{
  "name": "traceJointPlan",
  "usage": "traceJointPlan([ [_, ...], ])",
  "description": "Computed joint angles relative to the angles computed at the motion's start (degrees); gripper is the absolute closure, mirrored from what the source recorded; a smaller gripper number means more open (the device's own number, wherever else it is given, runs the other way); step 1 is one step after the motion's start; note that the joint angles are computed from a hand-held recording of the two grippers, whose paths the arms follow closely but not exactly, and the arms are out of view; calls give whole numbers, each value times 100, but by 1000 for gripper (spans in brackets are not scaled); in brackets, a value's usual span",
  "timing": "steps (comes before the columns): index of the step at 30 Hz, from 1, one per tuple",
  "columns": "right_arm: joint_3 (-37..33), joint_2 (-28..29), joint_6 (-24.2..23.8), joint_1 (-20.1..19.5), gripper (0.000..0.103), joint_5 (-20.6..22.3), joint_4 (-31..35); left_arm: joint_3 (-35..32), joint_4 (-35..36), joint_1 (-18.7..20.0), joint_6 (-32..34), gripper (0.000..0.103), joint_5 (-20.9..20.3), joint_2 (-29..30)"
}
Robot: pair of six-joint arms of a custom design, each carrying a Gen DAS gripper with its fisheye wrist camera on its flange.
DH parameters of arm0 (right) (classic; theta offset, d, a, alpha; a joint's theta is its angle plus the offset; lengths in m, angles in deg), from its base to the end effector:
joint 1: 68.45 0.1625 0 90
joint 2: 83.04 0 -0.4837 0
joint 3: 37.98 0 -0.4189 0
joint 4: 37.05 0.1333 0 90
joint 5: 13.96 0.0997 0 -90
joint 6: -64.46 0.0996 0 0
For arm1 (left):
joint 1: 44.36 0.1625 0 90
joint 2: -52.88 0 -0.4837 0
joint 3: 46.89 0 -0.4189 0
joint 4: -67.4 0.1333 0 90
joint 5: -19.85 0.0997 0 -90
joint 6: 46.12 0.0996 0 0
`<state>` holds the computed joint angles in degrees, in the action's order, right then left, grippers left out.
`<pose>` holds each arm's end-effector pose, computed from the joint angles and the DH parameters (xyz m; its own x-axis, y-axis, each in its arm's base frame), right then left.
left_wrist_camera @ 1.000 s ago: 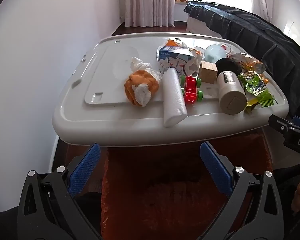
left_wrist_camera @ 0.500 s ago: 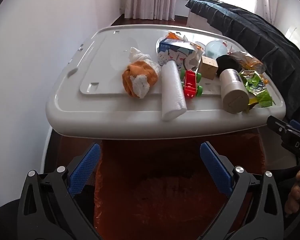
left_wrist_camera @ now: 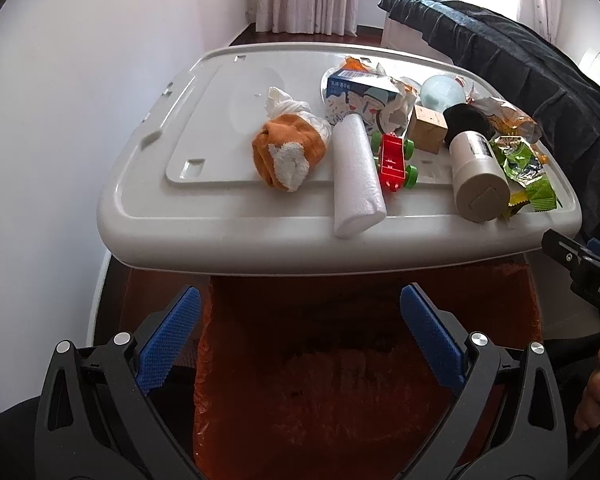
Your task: Collect trash
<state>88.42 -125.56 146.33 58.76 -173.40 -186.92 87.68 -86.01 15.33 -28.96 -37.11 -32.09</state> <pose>0.3210 -0.3565 0.0004 -0.5538 0.6473 0.5238 -0.0293 0.6135 -0.7892 -0.0554 -0.4665 0.2680 -0.6096 0.5442 -0.5763 0.7012 0.7094 -0.0719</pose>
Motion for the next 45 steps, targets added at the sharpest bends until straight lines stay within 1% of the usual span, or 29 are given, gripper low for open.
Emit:
traceJointPlan([
  [6, 34, -25, 31, -17, 5, 35, -34, 9, -84, 9, -178, 6, 51, 19],
  [10, 49, -36, 76, -26, 5, 39, -14, -74, 73, 75, -380, 6, -14, 24],
  [15, 36, -27, 49, -37, 5, 26, 27, -28, -45, 33, -252, 6, 152, 50],
  [20, 49, -27, 29, -38, 5, 36, 4, 4, -77, 8, -142, 6, 158, 40],
  [26, 31, -28, 65, -33, 5, 48, 52, -62, 89, 56, -206, 6, 70, 45],
  [45, 4, -33, 96, -27, 5, 82, 144, -60, 96, 63, -183, 6, 70, 54],
])
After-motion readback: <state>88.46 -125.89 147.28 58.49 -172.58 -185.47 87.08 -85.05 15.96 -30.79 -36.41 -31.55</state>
